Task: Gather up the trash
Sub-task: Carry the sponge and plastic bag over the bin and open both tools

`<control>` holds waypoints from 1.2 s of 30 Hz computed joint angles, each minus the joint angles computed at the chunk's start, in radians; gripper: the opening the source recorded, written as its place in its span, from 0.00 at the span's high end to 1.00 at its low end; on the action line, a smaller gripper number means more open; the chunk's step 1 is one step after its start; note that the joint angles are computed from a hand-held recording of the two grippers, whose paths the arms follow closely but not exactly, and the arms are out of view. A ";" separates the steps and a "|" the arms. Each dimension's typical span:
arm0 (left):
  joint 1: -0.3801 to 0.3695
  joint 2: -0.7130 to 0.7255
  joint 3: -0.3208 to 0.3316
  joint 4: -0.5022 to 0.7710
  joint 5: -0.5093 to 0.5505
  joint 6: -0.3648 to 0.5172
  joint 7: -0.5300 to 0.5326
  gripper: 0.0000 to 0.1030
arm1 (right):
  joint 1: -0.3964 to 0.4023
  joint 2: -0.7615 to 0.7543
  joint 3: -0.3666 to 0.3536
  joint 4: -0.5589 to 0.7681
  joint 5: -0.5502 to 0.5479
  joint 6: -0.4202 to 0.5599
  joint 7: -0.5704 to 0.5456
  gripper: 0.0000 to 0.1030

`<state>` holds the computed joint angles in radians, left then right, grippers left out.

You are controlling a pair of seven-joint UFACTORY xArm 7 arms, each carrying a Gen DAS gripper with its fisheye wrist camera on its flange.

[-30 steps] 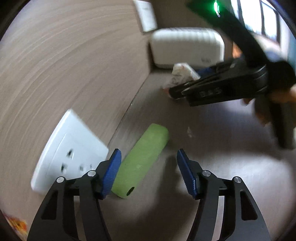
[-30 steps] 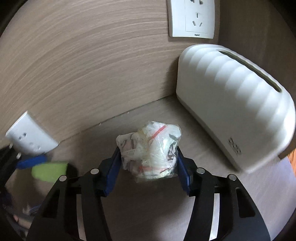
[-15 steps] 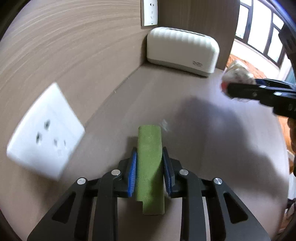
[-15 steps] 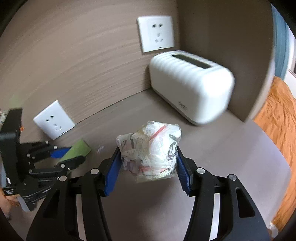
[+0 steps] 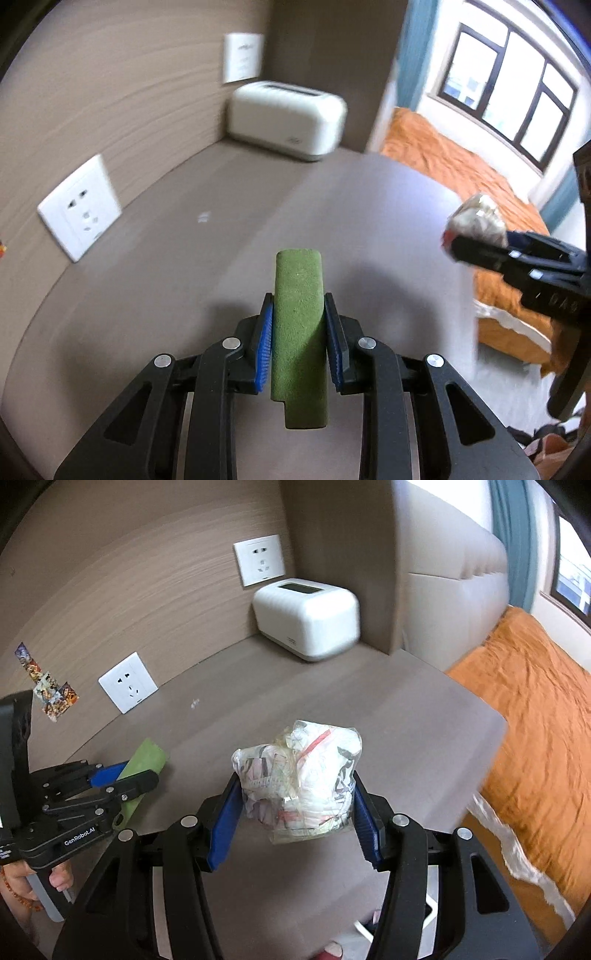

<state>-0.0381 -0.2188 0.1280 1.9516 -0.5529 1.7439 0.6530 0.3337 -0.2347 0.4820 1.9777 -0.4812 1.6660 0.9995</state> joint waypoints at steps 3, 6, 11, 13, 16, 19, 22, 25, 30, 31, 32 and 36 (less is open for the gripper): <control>-0.024 -0.053 -0.024 -0.032 0.002 0.022 0.001 0.76 | -0.008 -0.076 0.012 -0.050 0.018 0.033 0.037 0.45; -0.072 -0.110 -0.063 -0.083 0.021 0.021 0.010 0.76 | -0.043 -0.153 0.032 -0.091 0.045 0.074 0.073 0.45; -0.164 -0.181 -0.113 -0.147 0.037 0.026 0.015 0.76 | -0.100 -0.300 0.029 -0.165 0.119 0.162 0.135 0.45; -0.198 -0.208 -0.139 -0.179 0.044 0.021 0.012 0.76 | -0.117 -0.351 0.019 -0.194 0.153 0.181 0.151 0.45; -0.247 -0.244 -0.173 -0.223 0.049 0.022 0.001 0.76 | -0.141 -0.440 -0.006 -0.249 0.206 0.217 0.176 0.45; -0.289 -0.276 -0.211 -0.278 0.056 0.017 -0.014 0.76 | -0.166 -0.519 -0.030 -0.300 0.252 0.253 0.187 0.45; -0.327 -0.309 -0.252 -0.344 0.065 0.004 -0.032 0.76 | -0.181 -0.606 -0.062 -0.377 0.301 0.283 0.192 0.45; -0.362 -0.339 -0.291 -0.422 0.074 -0.020 -0.045 0.76 | -0.195 -0.683 -0.091 -0.459 0.350 0.288 0.194 0.45; -0.414 -0.375 -0.348 -0.566 0.090 -0.084 -0.062 0.76 | -0.211 -0.833 -0.147 -0.644 0.431 0.276 0.191 0.45; -0.423 -0.381 -0.360 -0.597 0.095 -0.099 -0.067 0.76 | -0.215 -0.863 -0.156 -0.684 0.445 0.274 0.187 0.45; -0.433 -0.386 -0.368 -0.623 0.099 -0.112 -0.072 0.76 | -0.221 -0.885 -0.162 -0.712 0.456 0.273 0.181 0.45; -0.469 -0.395 -0.392 -0.739 0.106 -0.166 -0.090 0.76 | -0.239 -0.992 -0.191 -0.860 0.502 0.249 0.155 0.45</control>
<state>-0.5069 -0.6141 -0.2637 1.2128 -0.4468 1.5780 0.5626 0.0942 -1.2265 0.2906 1.1179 0.0204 1.9146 1.1542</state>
